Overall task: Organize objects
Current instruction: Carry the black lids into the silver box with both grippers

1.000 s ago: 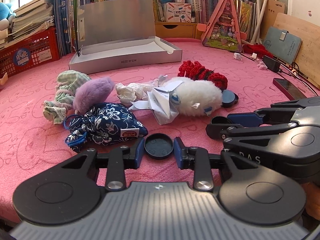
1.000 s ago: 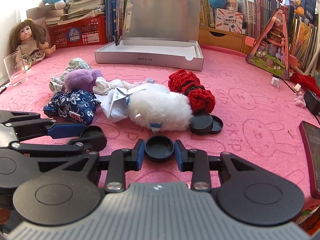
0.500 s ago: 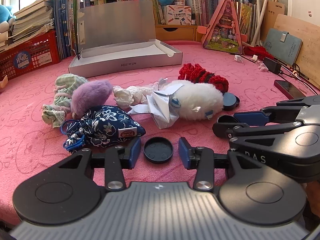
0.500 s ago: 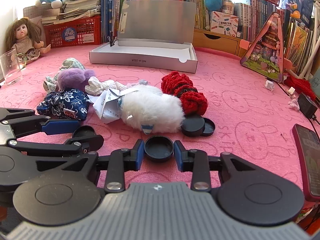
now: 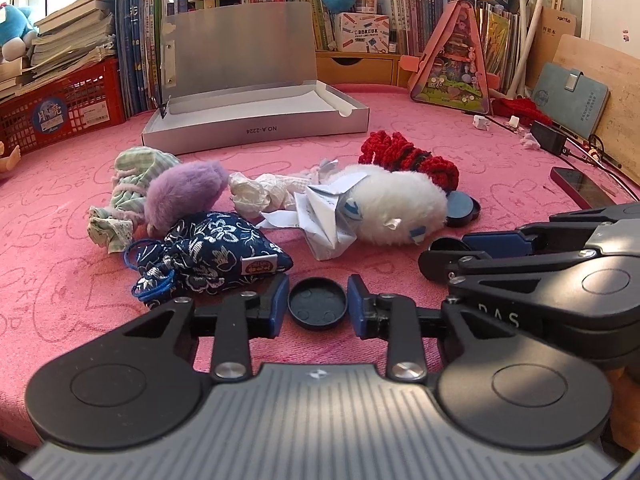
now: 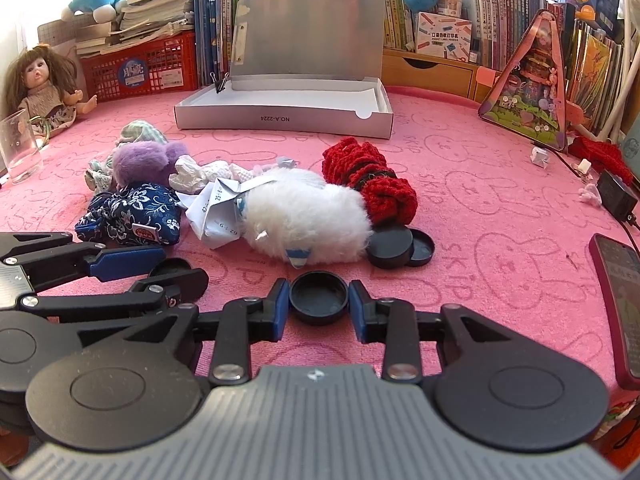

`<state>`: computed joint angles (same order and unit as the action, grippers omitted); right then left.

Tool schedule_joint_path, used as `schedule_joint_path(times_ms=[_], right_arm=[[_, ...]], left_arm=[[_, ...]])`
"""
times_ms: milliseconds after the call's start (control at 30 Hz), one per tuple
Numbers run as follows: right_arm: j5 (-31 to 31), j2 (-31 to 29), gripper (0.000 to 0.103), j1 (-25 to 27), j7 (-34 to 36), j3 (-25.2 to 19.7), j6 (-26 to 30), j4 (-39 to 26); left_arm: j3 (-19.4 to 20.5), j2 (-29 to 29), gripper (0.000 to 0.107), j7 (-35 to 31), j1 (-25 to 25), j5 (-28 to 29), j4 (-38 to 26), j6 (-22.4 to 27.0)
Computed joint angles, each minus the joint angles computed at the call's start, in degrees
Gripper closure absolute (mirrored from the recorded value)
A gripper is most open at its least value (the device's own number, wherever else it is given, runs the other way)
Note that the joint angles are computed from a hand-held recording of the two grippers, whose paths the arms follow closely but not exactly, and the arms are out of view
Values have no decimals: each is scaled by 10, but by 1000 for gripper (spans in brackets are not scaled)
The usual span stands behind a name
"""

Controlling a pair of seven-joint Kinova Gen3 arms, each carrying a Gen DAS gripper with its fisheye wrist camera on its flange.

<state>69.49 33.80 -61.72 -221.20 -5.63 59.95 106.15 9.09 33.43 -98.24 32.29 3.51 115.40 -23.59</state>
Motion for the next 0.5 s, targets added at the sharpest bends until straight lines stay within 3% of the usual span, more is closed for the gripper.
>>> schedule_joint_path(times_ms=[100,233,500], right_arm=[[9,-5,65,-5,-2,2,8,1],[29,-13,65,-5,-6,0,17,4],[62,-18,65,13,10,-4,26,-4]], left_arm=[[-10,-10,72,-8,11,10,10,-18],[14,-18,71,11,-18,-11,15,-26],[27,-27,71,53,-54,-35,-19,6]])
